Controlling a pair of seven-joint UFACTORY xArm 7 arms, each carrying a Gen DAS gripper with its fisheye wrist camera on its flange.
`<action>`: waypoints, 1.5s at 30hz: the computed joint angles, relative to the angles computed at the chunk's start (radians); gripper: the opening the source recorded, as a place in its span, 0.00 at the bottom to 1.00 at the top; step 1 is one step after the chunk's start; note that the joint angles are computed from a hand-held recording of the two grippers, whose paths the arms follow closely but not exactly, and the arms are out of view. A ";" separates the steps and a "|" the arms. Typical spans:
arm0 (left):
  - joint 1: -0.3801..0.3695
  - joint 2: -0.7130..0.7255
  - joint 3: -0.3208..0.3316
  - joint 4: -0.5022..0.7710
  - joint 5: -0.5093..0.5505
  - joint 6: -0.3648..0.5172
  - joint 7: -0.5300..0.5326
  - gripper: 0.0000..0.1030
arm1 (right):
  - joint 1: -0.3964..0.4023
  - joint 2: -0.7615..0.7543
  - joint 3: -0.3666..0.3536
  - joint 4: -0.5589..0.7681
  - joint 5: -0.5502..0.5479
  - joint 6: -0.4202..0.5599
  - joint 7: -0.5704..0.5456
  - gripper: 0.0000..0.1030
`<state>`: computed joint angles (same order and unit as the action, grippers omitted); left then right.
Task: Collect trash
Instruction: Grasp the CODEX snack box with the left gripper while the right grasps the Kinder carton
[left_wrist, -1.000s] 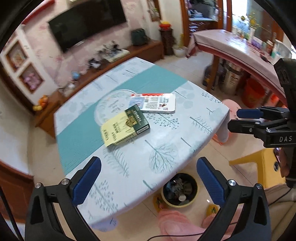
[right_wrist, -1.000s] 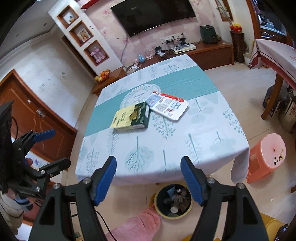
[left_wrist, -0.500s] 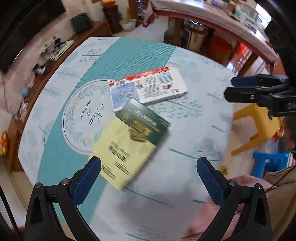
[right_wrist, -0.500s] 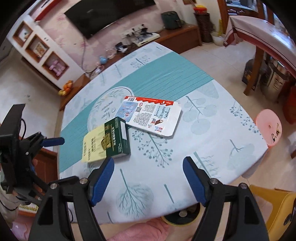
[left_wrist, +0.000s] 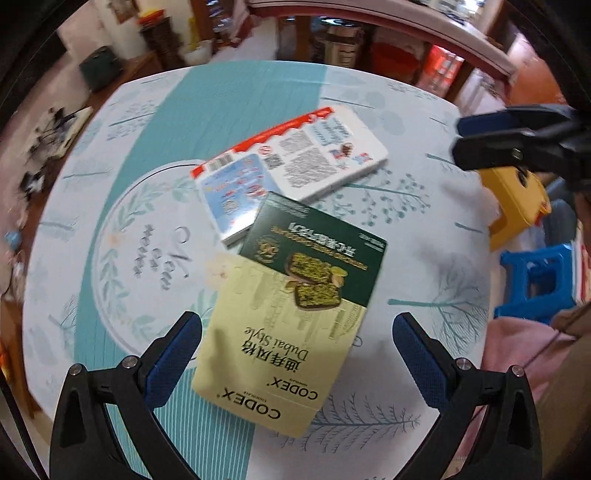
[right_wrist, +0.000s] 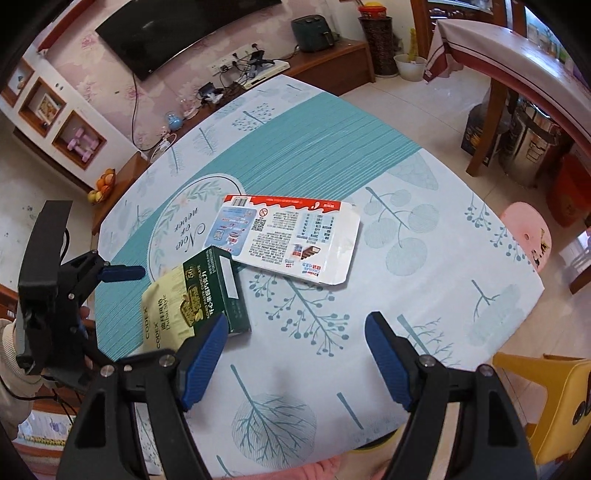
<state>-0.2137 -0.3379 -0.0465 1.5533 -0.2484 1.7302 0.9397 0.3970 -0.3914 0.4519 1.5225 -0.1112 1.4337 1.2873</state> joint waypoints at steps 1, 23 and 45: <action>-0.003 0.011 0.004 0.007 -0.008 0.014 0.010 0.99 | -0.001 0.005 0.002 0.003 -0.001 0.002 0.002 0.75; 0.008 0.047 -0.017 -0.088 0.040 -0.067 -0.054 0.98 | 0.041 0.163 -0.072 0.086 -0.055 -0.005 -0.208 0.75; 0.173 0.027 0.124 -0.049 -0.146 -0.027 -0.442 0.98 | 0.095 0.425 -0.204 0.248 0.043 0.026 -1.114 0.90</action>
<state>-0.0408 -0.3106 0.0772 1.5042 -0.3942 1.7034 0.4980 0.4919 0.0339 0.2478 1.7702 -0.0686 1.4595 0.1735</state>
